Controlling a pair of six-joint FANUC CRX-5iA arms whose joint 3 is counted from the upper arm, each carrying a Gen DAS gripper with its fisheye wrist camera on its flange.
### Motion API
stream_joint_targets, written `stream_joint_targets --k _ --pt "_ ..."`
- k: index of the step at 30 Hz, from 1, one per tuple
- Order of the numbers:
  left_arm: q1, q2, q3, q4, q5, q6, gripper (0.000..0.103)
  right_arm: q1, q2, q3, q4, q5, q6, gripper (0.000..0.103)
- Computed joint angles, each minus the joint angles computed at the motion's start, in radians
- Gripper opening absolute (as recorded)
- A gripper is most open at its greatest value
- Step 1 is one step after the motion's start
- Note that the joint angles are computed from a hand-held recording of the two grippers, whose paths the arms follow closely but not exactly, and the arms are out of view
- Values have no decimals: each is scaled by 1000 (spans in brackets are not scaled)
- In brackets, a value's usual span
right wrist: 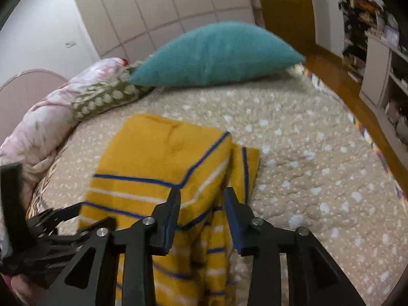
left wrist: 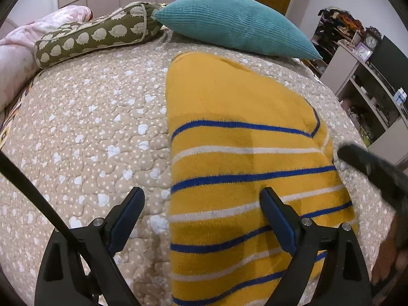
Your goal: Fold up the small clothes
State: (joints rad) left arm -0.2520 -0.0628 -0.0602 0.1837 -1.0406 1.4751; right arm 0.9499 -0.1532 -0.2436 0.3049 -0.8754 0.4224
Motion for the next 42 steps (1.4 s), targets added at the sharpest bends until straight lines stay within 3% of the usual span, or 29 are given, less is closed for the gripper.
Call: stream_joint_targets --k 7,10,15,23,29,35,39,42 --pt "-2 -22 -24 -6 4 11 91 110 8 -27 -14 -88 39 39" --pt "-13 -28 -17 -33 0 24 91 109 -3 -21 -15 -101 43 40" --pt "-15 -30 -8 -49 -8 31 91 109 -30 -30 50 -81 -23 50" --pt "-10 -42 14 -75 -2 42 91 76 36 21 36 -59 -43 50" --pt "32 -7 17 -7 -1 17 91 21 88 58 -16 -35 3 51" --pt "55 11 -26 68 25 0 98 -13 133 53 -36 11 34 67" --pt "72 11 -31 109 13 -37 98 -24 111 43 -64 31 66 67" --pt "101 0 -56 174 20 -104 98 -37 49 -11 -66 87 40 77"
